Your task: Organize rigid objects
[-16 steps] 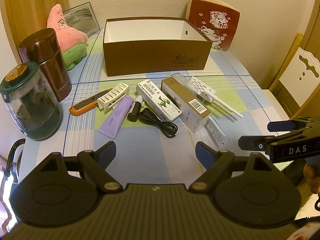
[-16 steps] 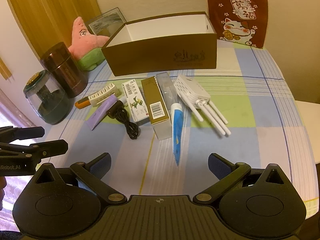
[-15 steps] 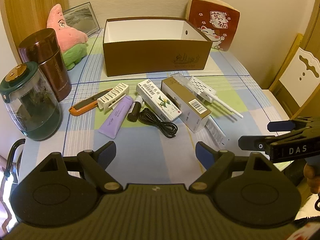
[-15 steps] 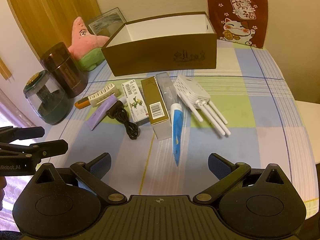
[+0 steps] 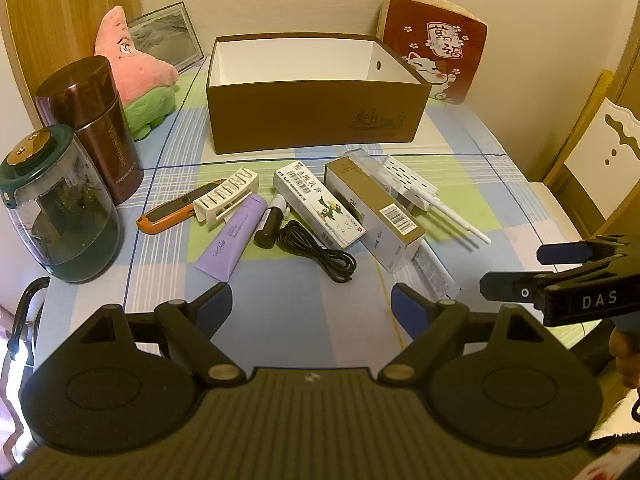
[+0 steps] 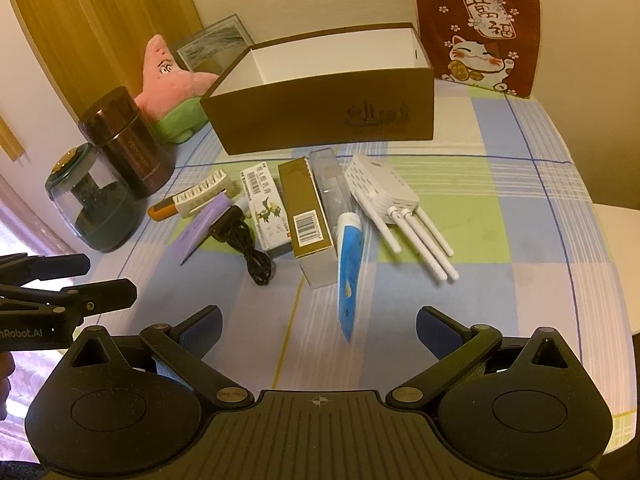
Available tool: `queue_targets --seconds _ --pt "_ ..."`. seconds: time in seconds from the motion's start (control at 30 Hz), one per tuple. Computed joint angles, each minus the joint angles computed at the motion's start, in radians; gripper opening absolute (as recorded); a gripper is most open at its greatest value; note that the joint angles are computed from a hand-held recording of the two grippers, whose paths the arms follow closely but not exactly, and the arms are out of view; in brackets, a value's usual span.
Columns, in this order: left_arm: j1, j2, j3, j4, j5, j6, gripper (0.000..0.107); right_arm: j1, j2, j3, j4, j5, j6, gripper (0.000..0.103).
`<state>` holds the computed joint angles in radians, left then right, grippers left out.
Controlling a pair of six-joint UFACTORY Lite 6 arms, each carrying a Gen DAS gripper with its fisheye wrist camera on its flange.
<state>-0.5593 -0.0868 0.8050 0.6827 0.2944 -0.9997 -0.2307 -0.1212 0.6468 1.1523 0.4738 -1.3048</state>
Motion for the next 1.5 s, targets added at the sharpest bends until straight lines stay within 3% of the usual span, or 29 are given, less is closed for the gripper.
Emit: queue_targets --seconds 0.6,0.8,1.2,1.5 --pt "0.038 0.158 0.131 0.009 0.0 -0.038 0.084 -0.069 0.22 0.19 0.054 0.067 -0.129 0.101" --pt "0.06 0.224 0.168 0.108 -0.009 -0.147 0.084 -0.108 0.36 0.321 0.091 0.095 -0.198 0.101" --pt "0.134 0.391 0.257 0.277 -0.049 -0.313 0.084 -0.135 0.723 0.679 0.089 0.154 -0.284 0.08" --pt "0.197 0.533 0.352 0.363 -0.087 -0.368 0.081 -0.11 0.981 0.983 0.029 0.218 -0.205 0.069"
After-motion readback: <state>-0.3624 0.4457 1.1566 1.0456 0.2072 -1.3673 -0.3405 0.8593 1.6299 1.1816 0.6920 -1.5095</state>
